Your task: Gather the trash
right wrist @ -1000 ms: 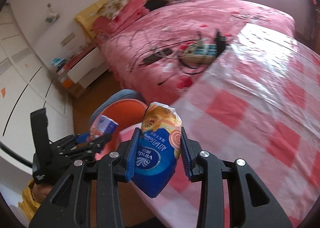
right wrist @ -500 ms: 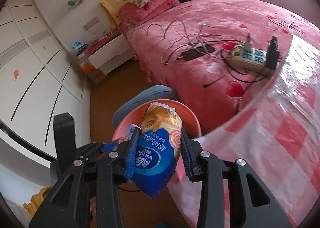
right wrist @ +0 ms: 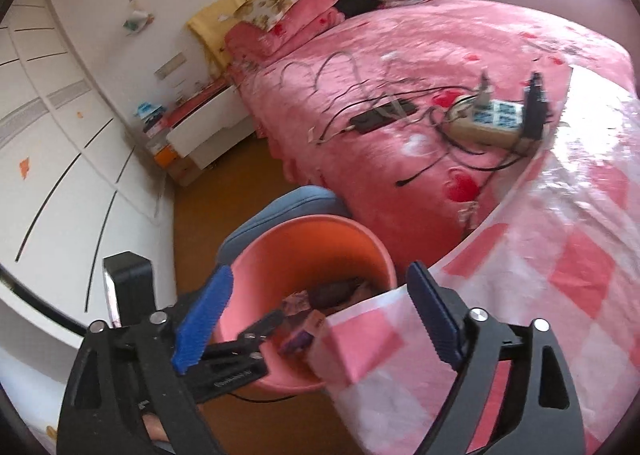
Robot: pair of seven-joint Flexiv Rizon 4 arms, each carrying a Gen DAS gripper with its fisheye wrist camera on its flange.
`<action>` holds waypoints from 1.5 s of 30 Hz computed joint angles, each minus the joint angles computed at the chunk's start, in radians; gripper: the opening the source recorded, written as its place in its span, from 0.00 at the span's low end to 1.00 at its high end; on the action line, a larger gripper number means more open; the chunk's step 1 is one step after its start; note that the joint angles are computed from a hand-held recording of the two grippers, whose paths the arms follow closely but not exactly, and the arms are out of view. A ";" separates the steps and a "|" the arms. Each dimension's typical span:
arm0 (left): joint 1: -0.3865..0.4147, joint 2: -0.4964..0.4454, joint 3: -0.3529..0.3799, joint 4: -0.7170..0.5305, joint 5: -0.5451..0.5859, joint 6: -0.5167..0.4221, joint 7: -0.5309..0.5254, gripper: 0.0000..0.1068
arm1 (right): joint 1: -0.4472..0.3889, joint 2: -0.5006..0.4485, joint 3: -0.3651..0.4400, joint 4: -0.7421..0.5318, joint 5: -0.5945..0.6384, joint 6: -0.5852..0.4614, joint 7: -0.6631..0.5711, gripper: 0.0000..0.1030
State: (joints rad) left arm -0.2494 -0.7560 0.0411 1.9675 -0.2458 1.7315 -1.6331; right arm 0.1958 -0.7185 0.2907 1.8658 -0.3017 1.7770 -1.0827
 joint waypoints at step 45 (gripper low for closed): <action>-0.417 0.009 0.296 -0.184 0.089 -0.077 -0.043 0.88 | 0.340 0.199 -0.462 0.376 0.544 0.295 -0.171 0.88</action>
